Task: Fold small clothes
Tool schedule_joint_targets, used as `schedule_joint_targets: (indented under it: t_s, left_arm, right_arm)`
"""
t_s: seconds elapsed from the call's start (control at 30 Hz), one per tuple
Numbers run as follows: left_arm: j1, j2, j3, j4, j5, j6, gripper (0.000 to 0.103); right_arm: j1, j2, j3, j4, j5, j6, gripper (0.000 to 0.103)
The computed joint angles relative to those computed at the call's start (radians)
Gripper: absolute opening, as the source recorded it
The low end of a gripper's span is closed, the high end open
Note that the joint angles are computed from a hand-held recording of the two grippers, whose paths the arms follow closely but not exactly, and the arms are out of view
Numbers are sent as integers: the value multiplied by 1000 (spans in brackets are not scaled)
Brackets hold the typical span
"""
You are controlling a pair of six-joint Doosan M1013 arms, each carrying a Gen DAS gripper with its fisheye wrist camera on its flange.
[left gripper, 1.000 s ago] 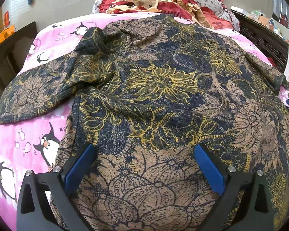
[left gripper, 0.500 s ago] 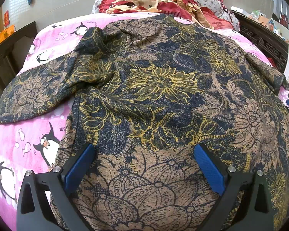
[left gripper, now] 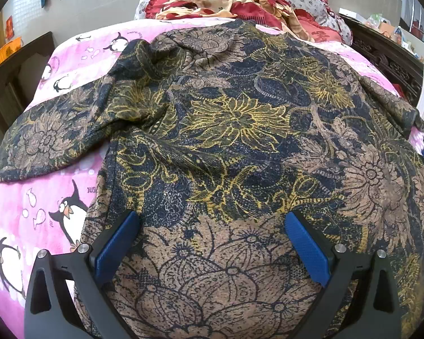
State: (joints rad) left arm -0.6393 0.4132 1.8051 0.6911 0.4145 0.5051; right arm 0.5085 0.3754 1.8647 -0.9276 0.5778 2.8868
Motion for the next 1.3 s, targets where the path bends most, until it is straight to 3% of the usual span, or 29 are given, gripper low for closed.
schedule_joint_targets:
  t_s: [0.13,0.23,0.3,0.4,0.5,0.57,0.63,0.7,0.83,0.9,1.03,1.1,1.17,1.3]
  left_arm:
    - [1,0,-1,0,0,1,89]
    - [-1,1,-3,3,7,0,89]
    - [0,2,-4,1,5,1,89]
    - [0,4,-5,0,1,-2,89]
    - [1,4,-4,-3,-7,-3,89]
    - [3,1,1,-4,-14,-4,88]
    - [2,1,2,4,-12,-11,88]
    - [3,-1,5,6,-14,-11,88]
    - [3,0,4,8,-15,-14,88]
    - [2,-1,4,15,-10,-19,88]
    - [5,-4,8,13,-19,-20,89]
    - [4,-5,9,14,-20,-24,88]
    - [6,-7,13,11,-21,-18,89]
    - [5,-6,9,2,-11,-5,89]
  right_arm:
    - [1,-63,29,269,11,-141,103]
    - [48,-122,60,376,103,-154,101]
    - [97,-159,74,306,127,-68,100]
    - [171,-203,64,176,94,91,101]
    - [212,-202,29,-4,-16,291,101]
    - [222,-167,-13,-147,-102,455,102]
    - [229,-108,-73,-219,-116,526,102]
    - [241,-40,-141,-189,-54,490,102]
    - [249,113,-285,-37,122,260,102]
    - [251,151,-312,-6,172,196,102]
    - [246,184,-327,68,142,90,102]
    - [235,220,-360,194,162,-53,102]
    - [218,212,-339,229,103,-44,103]
    - [213,204,-329,254,87,-63,103]
